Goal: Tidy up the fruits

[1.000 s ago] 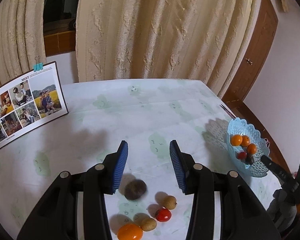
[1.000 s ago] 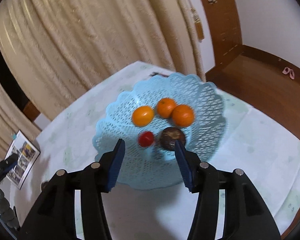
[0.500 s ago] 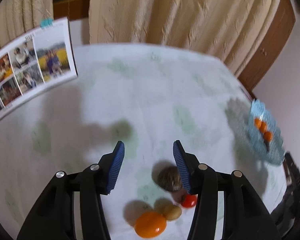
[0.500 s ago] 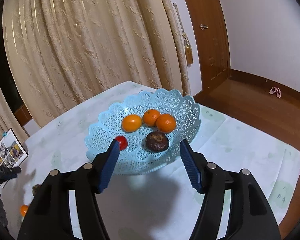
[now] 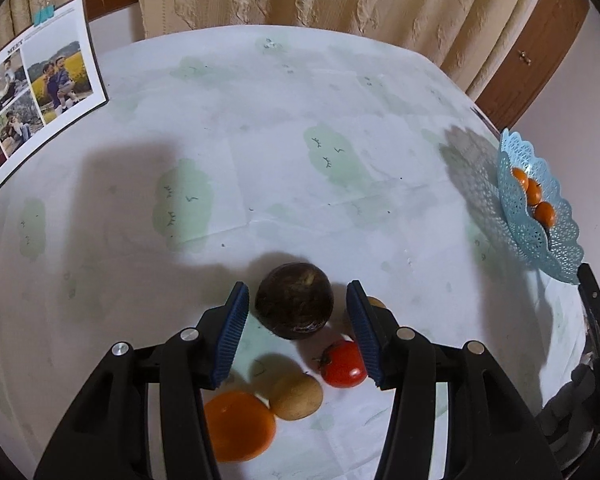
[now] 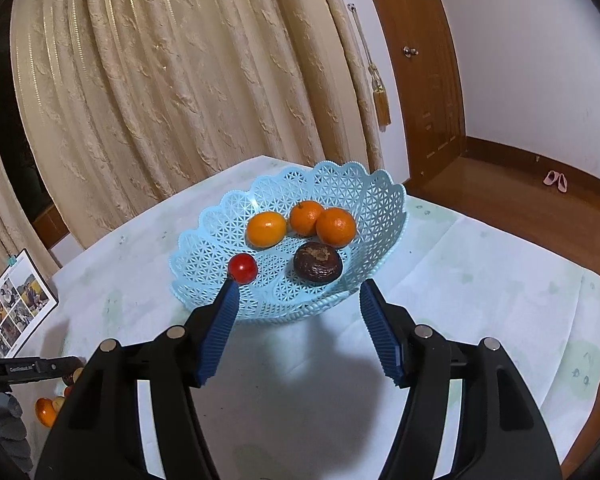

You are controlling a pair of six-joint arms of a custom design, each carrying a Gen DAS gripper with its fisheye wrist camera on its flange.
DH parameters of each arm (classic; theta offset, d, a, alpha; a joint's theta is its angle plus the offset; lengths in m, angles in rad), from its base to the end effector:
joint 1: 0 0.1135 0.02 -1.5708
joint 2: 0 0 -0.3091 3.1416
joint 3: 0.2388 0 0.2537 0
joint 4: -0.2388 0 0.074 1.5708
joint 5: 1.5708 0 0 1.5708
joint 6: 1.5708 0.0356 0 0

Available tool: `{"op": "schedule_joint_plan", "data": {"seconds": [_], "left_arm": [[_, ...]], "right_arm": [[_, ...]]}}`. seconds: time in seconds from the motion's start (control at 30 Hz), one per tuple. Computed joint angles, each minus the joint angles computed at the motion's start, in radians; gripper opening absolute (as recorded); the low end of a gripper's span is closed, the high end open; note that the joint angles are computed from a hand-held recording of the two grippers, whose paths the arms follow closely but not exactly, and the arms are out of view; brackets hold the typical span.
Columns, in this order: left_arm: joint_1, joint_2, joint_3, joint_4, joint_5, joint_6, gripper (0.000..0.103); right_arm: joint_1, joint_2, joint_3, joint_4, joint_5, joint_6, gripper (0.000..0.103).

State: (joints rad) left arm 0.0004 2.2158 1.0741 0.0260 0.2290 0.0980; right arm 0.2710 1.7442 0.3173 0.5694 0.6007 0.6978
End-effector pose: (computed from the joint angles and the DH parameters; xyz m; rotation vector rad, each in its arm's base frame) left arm 0.4107 -0.0079 0.0637 0.2008 2.6570 -0.2756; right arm 0.2325 0.0437 0.1044 0.7268 2.1337 -0.2252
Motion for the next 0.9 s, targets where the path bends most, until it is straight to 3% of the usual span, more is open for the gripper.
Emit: {"op": "schedule_joint_plan", "data": {"seconds": [0.27, 0.33, 0.53, 0.9], "left_arm": [[-0.025, 0.031, 0.017, 0.017, -0.051, -0.007, 0.051], [-0.028, 0.030, 0.013, 0.024, -0.060, -0.005, 0.043], [-0.050, -0.013, -0.002, 0.042, -0.083, -0.008, 0.043], [-0.276, -0.114, 0.029, 0.040, -0.120, -0.037, 0.043]], "right_arm": [[-0.016, 0.005, -0.020, 0.049, -0.032, -0.002, 0.064], [-0.017, 0.005, -0.025, 0.060, -0.034, 0.001, 0.064], [-0.003, -0.003, -0.043, 0.092, -0.014, 0.004, 0.064], [-0.015, -0.018, -0.087, 0.136, 0.014, 0.076, 0.064]]}}
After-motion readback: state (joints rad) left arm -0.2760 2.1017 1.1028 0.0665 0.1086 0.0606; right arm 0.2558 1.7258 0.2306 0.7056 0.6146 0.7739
